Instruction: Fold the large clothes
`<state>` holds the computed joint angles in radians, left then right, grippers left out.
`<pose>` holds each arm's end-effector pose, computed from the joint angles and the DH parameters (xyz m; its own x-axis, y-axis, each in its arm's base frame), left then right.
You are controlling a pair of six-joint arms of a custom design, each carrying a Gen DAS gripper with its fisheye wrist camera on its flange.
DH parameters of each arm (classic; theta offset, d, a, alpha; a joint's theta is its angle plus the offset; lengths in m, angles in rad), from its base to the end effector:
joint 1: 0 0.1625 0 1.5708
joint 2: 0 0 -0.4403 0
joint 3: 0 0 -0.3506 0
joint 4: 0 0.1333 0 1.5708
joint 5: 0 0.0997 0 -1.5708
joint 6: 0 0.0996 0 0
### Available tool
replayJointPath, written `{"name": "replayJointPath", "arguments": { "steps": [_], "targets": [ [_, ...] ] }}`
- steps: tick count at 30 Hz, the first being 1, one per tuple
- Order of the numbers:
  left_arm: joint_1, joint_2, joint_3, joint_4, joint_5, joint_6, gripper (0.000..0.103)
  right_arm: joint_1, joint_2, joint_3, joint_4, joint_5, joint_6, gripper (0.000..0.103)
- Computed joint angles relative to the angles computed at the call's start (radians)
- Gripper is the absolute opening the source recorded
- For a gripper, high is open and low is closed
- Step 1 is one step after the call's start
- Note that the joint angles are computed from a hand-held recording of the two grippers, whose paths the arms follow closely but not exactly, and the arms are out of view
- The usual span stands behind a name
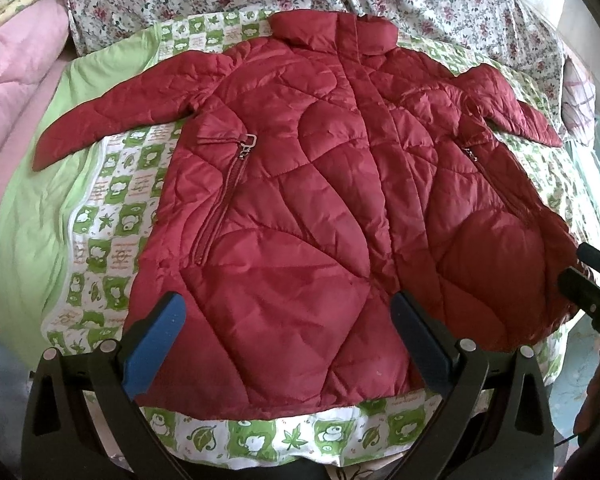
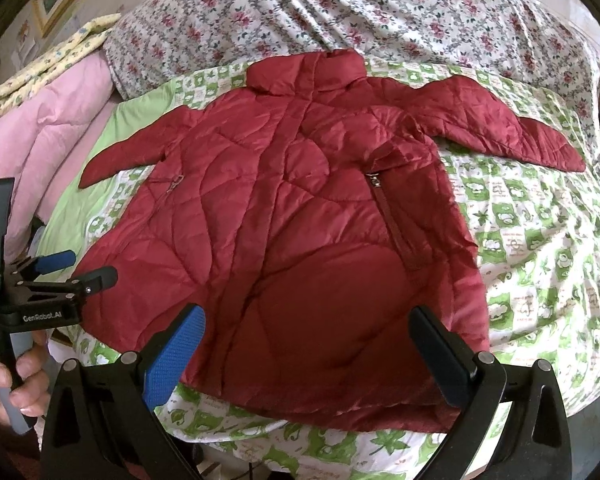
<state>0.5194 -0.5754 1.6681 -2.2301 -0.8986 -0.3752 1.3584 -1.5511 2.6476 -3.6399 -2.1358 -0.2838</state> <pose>-0.4139 -0.4616 -0.0218 -0.4388 0.5877 -0.6797 0.6739 0.7156 0.1836 0.0161 -0.3047 0.3258 -0.7363 0.4320 0.5208 -0.0911 0.6994 -0.7089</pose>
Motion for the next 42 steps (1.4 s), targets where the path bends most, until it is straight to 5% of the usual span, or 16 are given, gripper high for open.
{"name": "replayJointPath", "arguments": {
  "steps": [6, 11, 17, 28, 37, 40, 42],
  "targets": [
    [0.012, 0.012, 0.014, -0.12, -0.016, 0.044, 0.103, -0.025, -0.001, -0.001, -0.047, -0.028, -0.045, 0.102],
    [0.02, 0.033, 0.007, -0.179, 0.007, 0.075, 0.103, -0.125, -0.079, 0.006, -0.013, 0.124, -0.042, 0.102],
    [0.036, 0.051, -0.037, -0.154, -0.012, 0.078, 0.103, -0.224, -0.151, -0.009, 0.011, 0.221, -0.04, 0.102],
    [0.064, 0.096, -0.124, -0.086, -0.053, 0.068, 0.103, -0.708, -0.428, -0.103, 0.294, 0.769, 0.055, 0.102],
    [0.079, 0.134, -0.168, -0.087, -0.042, 0.081, 0.103, -0.934, -0.385, -0.279, 0.297, 0.923, 0.186, 0.102],
    [0.088, 0.152, -0.194, -0.081, -0.031, 0.085, 0.103, -0.995, -0.33, -0.361, 0.299, 0.977, 0.25, 0.096],
    [0.094, 0.165, -0.216, -0.07, -0.027, 0.084, 0.103, -1.007, -0.289, -0.418, 0.315, 0.957, 0.293, 0.081]
  ]
}}
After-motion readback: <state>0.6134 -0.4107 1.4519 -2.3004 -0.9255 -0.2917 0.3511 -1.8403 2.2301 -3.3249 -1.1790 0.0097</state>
